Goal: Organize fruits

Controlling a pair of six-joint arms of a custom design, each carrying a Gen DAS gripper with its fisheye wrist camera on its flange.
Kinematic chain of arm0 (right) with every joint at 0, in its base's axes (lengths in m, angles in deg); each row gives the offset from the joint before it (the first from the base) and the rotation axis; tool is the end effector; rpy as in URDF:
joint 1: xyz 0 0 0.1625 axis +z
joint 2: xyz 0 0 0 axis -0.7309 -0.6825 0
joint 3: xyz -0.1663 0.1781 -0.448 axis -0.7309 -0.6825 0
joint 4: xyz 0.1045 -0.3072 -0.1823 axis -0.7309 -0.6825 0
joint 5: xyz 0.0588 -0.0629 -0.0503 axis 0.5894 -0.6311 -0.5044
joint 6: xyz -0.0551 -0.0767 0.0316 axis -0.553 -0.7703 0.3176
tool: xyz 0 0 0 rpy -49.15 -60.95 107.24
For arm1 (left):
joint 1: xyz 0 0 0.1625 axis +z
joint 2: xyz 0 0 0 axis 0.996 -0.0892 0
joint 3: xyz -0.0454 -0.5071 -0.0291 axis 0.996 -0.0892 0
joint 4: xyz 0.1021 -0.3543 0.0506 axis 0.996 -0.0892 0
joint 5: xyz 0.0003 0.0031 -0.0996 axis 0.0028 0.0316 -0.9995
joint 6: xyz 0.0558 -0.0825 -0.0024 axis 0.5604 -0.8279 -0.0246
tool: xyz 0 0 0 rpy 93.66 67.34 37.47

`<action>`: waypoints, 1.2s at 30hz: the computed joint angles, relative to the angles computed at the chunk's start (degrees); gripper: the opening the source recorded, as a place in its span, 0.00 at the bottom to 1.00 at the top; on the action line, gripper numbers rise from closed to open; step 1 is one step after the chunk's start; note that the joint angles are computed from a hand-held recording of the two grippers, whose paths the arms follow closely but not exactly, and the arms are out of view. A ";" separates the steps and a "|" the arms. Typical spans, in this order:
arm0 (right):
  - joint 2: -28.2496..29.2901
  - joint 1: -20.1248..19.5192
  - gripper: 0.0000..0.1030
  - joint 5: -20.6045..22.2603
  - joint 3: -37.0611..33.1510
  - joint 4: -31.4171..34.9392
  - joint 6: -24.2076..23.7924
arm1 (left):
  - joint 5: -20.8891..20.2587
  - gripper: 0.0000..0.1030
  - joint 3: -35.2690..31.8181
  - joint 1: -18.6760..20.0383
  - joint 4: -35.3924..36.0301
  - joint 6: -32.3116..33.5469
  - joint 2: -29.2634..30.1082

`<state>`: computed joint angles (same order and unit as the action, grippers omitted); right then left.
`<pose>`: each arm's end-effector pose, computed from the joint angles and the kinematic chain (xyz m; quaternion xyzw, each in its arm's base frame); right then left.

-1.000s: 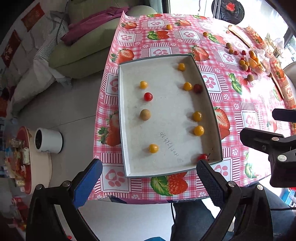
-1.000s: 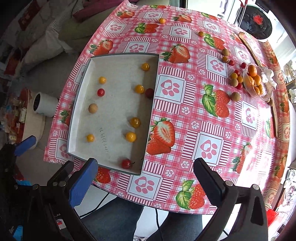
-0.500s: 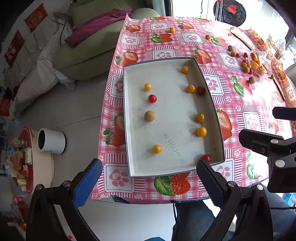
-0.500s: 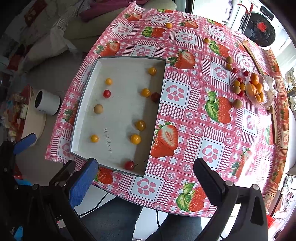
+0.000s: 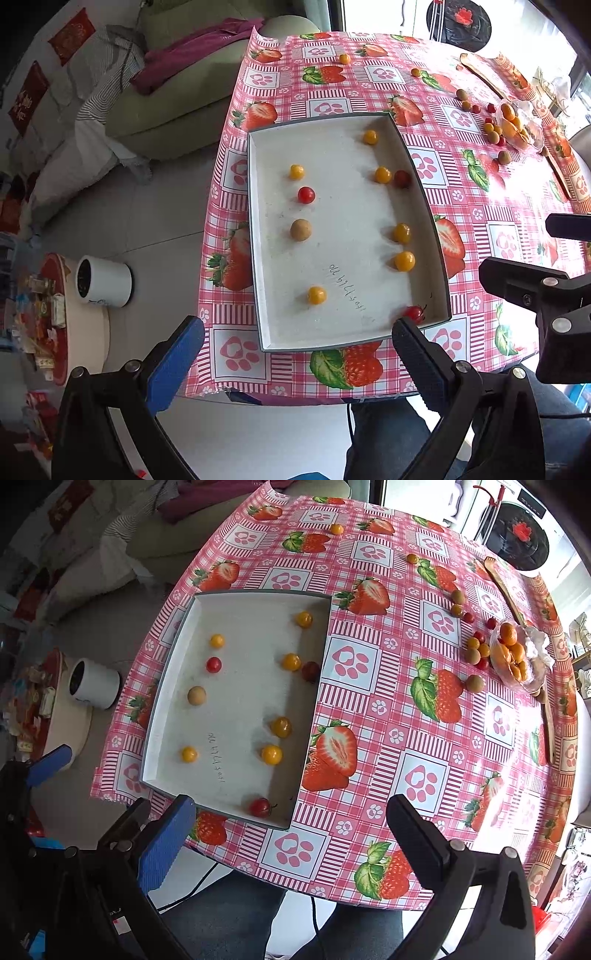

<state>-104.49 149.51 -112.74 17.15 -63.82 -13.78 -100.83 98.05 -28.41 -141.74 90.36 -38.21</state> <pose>0.2018 -0.6134 0.1378 -0.2334 -0.8962 0.1808 0.3312 -0.2329 -0.7088 0.0904 0.4611 0.8154 0.0461 0.3470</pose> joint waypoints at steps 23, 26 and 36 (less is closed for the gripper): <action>-0.05 -0.03 1.00 0.01 0.27 -0.19 0.42 | 0.25 0.99 0.01 -0.12 -0.20 1.36 0.34; -0.08 -0.06 1.00 0.06 0.29 -0.22 0.27 | 0.17 0.99 -0.12 -0.10 0.05 1.48 0.46; -0.03 -0.14 1.00 0.10 0.22 -0.24 0.45 | 0.14 0.99 -0.59 -0.11 0.92 2.15 0.89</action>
